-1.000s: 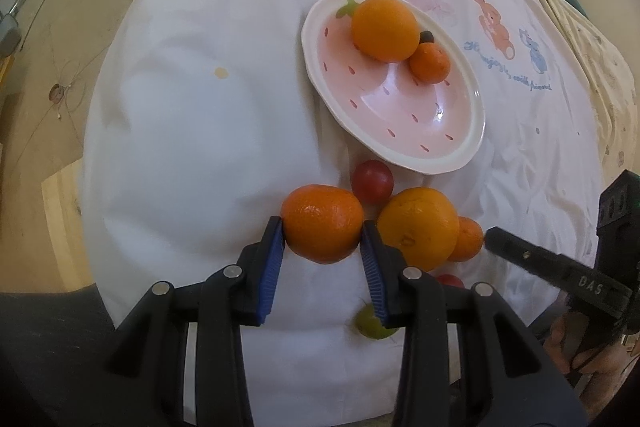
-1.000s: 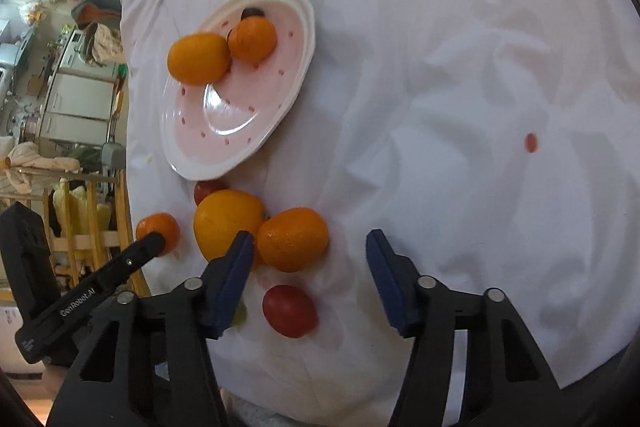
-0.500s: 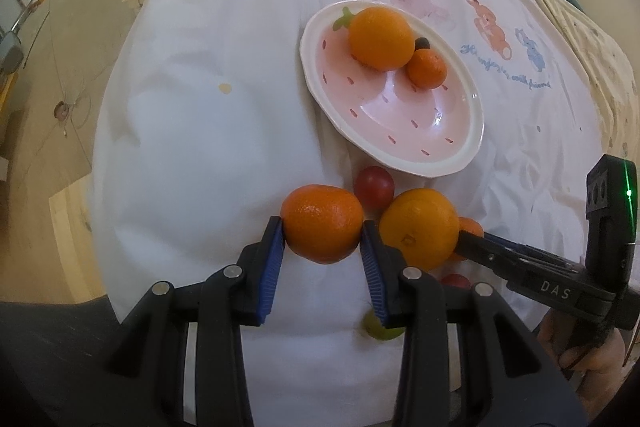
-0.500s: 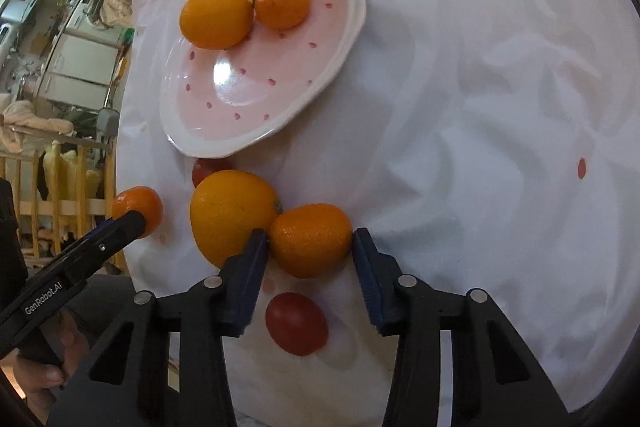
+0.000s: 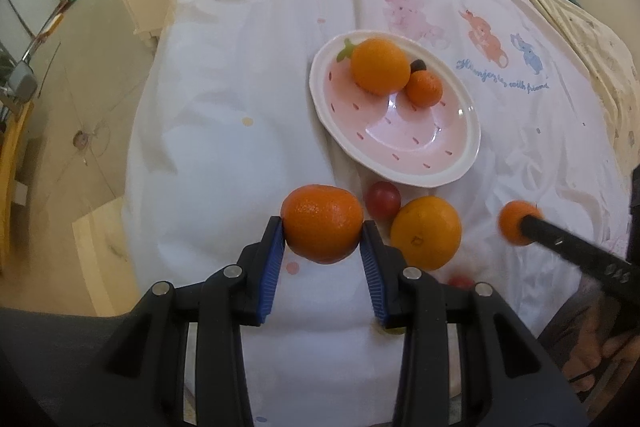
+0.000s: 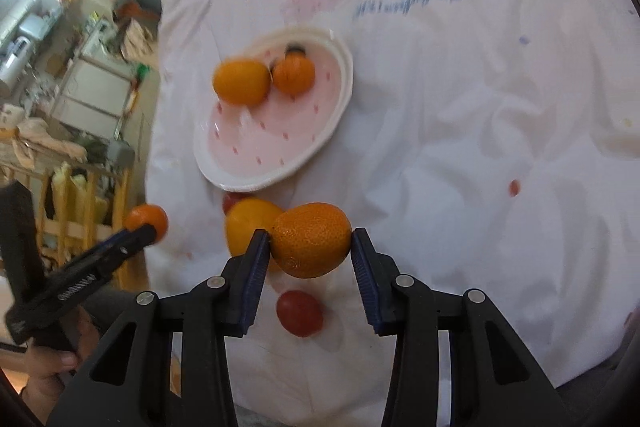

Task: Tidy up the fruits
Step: 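Place the tangerine on the plate and open the right tool while left carries its tangerine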

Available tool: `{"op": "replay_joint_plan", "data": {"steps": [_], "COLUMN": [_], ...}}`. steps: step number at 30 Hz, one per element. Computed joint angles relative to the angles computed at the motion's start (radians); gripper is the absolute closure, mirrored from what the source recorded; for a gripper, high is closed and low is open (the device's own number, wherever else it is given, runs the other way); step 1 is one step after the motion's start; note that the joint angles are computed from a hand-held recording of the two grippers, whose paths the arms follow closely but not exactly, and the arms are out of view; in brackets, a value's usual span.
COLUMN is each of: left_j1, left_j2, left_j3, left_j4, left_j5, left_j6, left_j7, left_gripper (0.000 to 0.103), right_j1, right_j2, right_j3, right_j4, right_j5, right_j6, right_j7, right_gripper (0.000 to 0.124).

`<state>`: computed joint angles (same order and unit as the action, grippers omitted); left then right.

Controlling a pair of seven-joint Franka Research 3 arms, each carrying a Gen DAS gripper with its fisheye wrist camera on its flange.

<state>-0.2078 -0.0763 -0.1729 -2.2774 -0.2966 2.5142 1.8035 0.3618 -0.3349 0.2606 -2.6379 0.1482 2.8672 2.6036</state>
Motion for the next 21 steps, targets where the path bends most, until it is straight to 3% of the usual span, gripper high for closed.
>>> {"op": "replay_joint_plan", "data": {"steps": [6,12,21], "left_j1": [0.005,0.012,0.022], "left_j2": [0.014,0.061,0.176], "left_j3": [-0.002,-0.013,-0.044], "left_j4": [0.044,0.128,0.269], "left_j5": [0.035,0.074,0.132], "left_j6": [-0.007,-0.017,-0.055], "left_j7": [-0.017,-0.021,-0.026], "left_gripper": [0.069,0.069,0.069], "right_j1": [-0.103,-0.176,-0.130], "right_j2": [-0.099,-0.109,-0.003], "right_j3": [0.073,0.096,-0.014], "right_j4": [-0.057,-0.052,0.031], "right_j5": [-0.066,-0.093,-0.041], "right_j6": [0.080,0.144,0.174], "right_j7": [0.112,0.118,-0.060], "right_gripper": [0.080,0.080,0.080]}}
